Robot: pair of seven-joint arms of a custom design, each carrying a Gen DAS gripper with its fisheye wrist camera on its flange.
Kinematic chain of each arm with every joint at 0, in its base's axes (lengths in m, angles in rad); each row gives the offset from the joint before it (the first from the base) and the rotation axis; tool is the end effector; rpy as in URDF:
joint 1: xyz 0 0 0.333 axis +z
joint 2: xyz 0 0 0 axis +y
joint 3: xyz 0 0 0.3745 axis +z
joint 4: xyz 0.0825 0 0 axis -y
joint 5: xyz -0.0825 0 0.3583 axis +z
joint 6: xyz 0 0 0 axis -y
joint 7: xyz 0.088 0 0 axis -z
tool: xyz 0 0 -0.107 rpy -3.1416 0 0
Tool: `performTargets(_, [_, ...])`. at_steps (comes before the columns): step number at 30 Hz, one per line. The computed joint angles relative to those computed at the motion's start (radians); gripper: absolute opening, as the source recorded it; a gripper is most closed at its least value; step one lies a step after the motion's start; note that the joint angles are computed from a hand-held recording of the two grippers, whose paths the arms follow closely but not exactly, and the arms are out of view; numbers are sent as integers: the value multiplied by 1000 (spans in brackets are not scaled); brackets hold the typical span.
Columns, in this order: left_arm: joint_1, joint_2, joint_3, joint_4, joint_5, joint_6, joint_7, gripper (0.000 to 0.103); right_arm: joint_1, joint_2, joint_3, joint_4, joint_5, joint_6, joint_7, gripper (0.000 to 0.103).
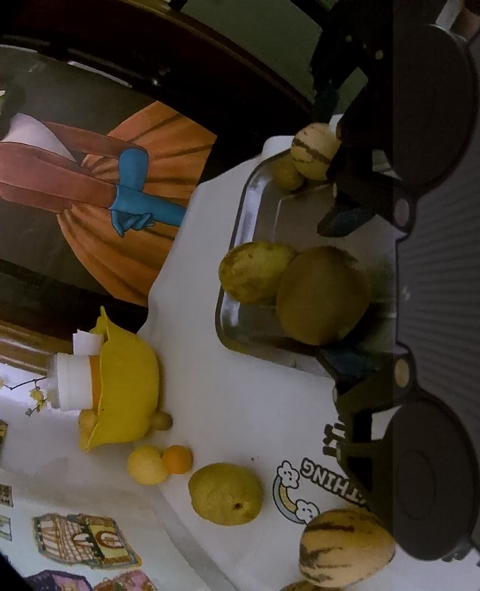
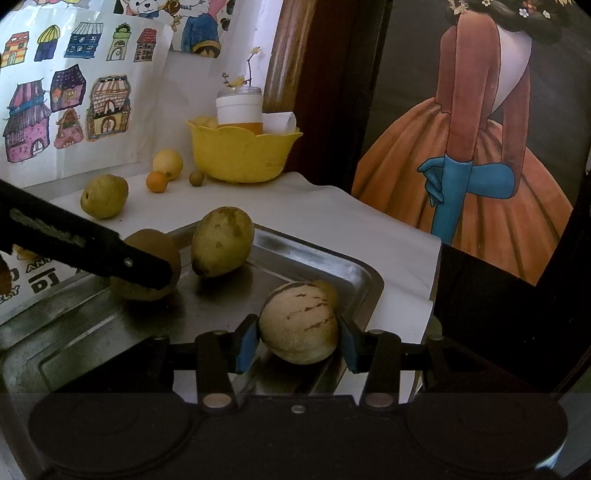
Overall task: Organize fruits
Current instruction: 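Lower both fruits into the tray and open both tools, then withdraw both open tools from the tray toward the striped melons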
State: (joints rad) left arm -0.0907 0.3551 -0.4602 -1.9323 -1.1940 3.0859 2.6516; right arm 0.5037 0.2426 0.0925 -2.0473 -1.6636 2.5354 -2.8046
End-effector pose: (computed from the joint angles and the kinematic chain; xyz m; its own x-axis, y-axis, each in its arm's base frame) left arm 0.5939 -0.2361 0.4402 -0.4539 -0.8489 0.2708 -0.6735 0.1278 -0.7281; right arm 0.4896 0.3419 0.4119 -0.0251 -0.9895 0.1421 -0.5216 -0.1083 -0.8463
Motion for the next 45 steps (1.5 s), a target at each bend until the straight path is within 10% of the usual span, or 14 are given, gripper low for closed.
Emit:
performTargets(17, [1, -284, 114, -170, -426, -112, 289, 103, 48, -185, 78, -136, 29, -115, 33, 99])
performTargets(24, [-62, -437, 216, -306, -476, -128, 361, 103, 82, -276, 137, -181, 157, -151, -64, 102])
performTargets(37, [-67, -642, 285, -523, -387, -138, 356, 103, 159, -316, 217, -182, 300, -193, -79, 102])
performTargets(45, [-7, -655, 315, -609, 45, -122, 10, 103, 174, -214, 189, -98, 344, -49, -232, 102])
